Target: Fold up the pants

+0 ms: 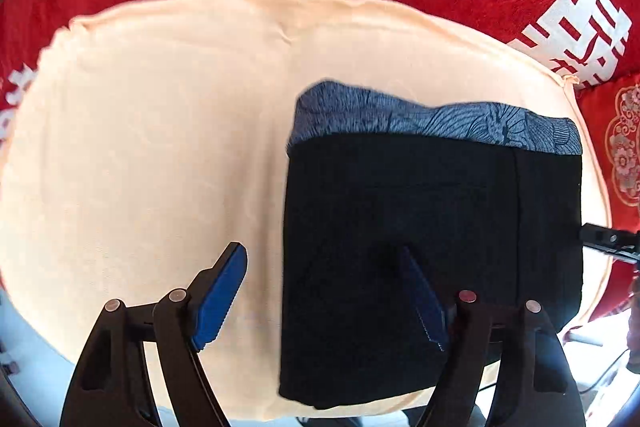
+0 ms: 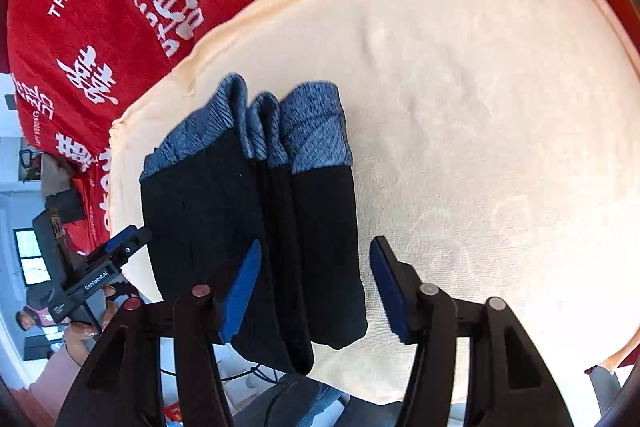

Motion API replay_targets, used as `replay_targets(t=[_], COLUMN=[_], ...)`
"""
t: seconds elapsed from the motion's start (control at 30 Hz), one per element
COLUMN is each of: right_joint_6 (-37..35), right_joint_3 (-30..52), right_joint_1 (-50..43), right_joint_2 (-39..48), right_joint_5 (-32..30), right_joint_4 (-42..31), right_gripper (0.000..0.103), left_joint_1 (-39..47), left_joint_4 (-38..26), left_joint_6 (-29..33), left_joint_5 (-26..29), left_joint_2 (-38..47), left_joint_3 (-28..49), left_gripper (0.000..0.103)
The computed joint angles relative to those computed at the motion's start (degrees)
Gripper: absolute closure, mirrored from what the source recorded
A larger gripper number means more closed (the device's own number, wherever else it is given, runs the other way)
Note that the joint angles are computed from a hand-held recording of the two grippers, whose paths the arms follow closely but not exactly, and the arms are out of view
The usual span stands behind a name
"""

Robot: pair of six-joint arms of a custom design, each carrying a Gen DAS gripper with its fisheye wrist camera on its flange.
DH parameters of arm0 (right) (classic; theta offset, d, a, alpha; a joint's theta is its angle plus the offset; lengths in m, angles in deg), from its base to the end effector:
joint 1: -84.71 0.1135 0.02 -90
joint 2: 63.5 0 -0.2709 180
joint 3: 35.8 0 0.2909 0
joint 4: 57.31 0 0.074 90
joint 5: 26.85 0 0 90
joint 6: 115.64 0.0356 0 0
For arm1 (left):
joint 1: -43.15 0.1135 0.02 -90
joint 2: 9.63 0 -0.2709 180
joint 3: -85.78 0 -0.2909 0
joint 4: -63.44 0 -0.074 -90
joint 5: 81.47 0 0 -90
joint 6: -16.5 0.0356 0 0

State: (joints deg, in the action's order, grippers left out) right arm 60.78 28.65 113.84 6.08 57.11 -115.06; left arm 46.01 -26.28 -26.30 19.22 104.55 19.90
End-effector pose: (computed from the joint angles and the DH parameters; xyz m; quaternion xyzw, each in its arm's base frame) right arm 0.2297 0.1323 0.2440 0.4545 0.8579 0.2254 0.0815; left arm 0.4221 0.0145 0.2513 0.3759 0.9220 -0.0836 0.0411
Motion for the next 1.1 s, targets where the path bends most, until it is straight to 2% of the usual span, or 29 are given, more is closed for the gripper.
replay_targets(t=[0.07,0.1,0.13,0.23,0.33,0.4,0.47,0.53,0.57,0.6,0.67,0.77,0.93,1.1], right_joint_6=[-2.1,-3.4,-5.3,-9.4,-11.8,-9.5,-5.6,-5.1,-4.4,-2.9,0.2,6.0,12.5,17.7], right_joint_3=[1.9,3.6,5.9,10.9,11.7,8.3,6.6,8.6,9.4,9.3,8.8,10.6,18.1,27.0], right_joint_1=[-0.6,-0.5,-0.6,1.0,1.7,2.4,3.0,4.0,4.8,6.0,7.7,11.2,16.0,20.9], right_joint_2=[-0.8,0.3,2.3,8.6,14.2,12.8,10.0,10.5,10.8,10.3,8.4,7.9,10.7,14.5], right_joint_5=[1.9,2.7,3.0,2.5,1.4,1.8,2.4,3.3,3.6,3.8,4.0,4.9,7.0,10.7], right_joint_4=[-0.7,-1.0,-1.0,-2.7,-5.5,-4.1,-4.0,-8.9,-11.1,-12.4,-13.2,-15.4,-19.7,-25.8], right_gripper=[0.073,0.074,0.074,0.073,0.074,0.074,0.073,0.056,0.042,0.037,0.037,0.030,0.024,0.020], left_joint_1=[-0.4,-0.8,-1.3,-3.8,-5.4,-6.2,-5.9,-5.6,-5.5,-5.4,-5.3,-4.5,-3.7,-2.3], left_joint_4=[0.8,1.7,3.0,6.5,10.1,12.5,12.1,11.8,11.6,11.3,11.1,9.9,6.4,2.1], left_joint_6=[0.9,0.9,0.5,-1.0,-2.9,-3.8,-4.7,-4.1,-3.6,-3.1,-2.3,-1.0,0.9,5.8], left_joint_5=[0.9,1.3,1.6,0.4,-2.6,-5.6,-5.3,-6.3,-6.7,-7.3,-8.1,-8.2,-8.1,-6.9], left_joint_2=[-2.0,-3.2,-4.4,-5.6,-7.1,-7.9,-8.1,-8.6,-8.8,-9.1,-10.2,-11.5,-13.8,-18.2], left_joint_3=[-0.3,-1.0,-2.3,-6.6,-12.2,-15.3,-15.3,-15.1,-15.1,-15.1,-15.5,-15.1,-14.4,-14.1], left_gripper=[0.021,0.005,0.000,0.000,0.000,0.000,0.000,0.000,0.000,0.000,0.000,0.000,0.000,0.000])
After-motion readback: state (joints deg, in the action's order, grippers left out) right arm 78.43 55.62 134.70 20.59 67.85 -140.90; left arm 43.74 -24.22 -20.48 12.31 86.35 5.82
